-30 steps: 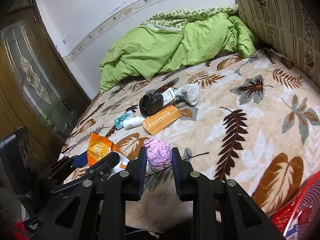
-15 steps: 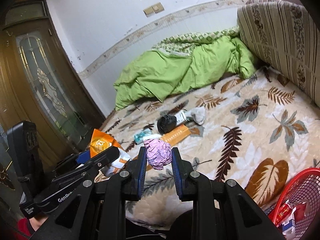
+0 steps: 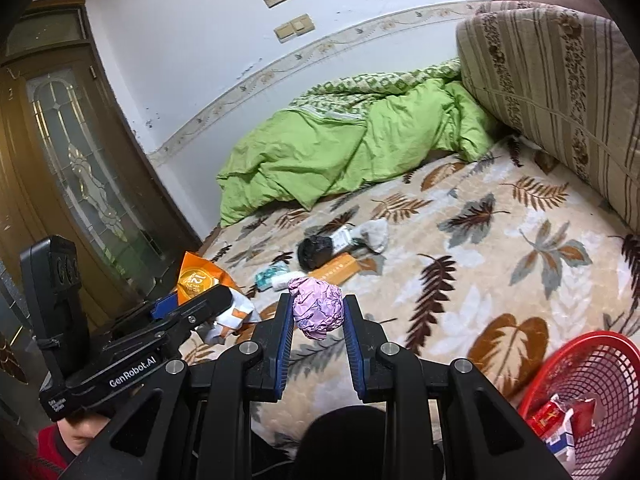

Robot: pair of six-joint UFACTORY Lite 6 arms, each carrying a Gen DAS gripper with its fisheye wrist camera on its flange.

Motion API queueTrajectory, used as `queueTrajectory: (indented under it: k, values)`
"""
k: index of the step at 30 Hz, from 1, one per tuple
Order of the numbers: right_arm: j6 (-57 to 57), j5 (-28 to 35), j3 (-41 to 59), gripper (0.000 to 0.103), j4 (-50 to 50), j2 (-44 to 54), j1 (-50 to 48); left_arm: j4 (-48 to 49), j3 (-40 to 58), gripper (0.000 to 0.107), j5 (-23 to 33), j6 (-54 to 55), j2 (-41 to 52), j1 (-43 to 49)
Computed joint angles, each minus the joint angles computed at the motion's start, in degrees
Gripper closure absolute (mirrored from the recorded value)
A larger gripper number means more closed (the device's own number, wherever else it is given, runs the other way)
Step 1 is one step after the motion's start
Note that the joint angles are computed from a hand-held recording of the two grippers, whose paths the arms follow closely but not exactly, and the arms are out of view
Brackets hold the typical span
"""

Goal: Collect trash
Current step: 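Open both tools over the red basket to drop the bag and paper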

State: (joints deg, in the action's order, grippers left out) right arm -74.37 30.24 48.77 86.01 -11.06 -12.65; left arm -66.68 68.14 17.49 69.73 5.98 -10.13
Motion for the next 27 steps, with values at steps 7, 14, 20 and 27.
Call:
queueTrajectory:
  k: [7,14,20,27]
  values:
    - [-1.25,1.71,-0.96,0.077,-2.68,1.02,-7.61,0.92,7.50,0.061,2.94,-1.73,8.18,-3.02]
    - [1.29,6.03,-2.22,0.077,-7.59,2.09,-20.08,8.20,16.46,0.061,5.21,-9.17,15.77,-11.07]
    - [2.45,10.11,-1.70,0.077,-12.69,3.93,-34.62,16.70,27.45,0.061,10.13,-19.22,23.99,-19.08]
    - [2.16,13.48,0.10,0.076,-16.28,6.45,-46.57,20.56,37.78,0.061,15.98,-23.62,33.57,-28.12]
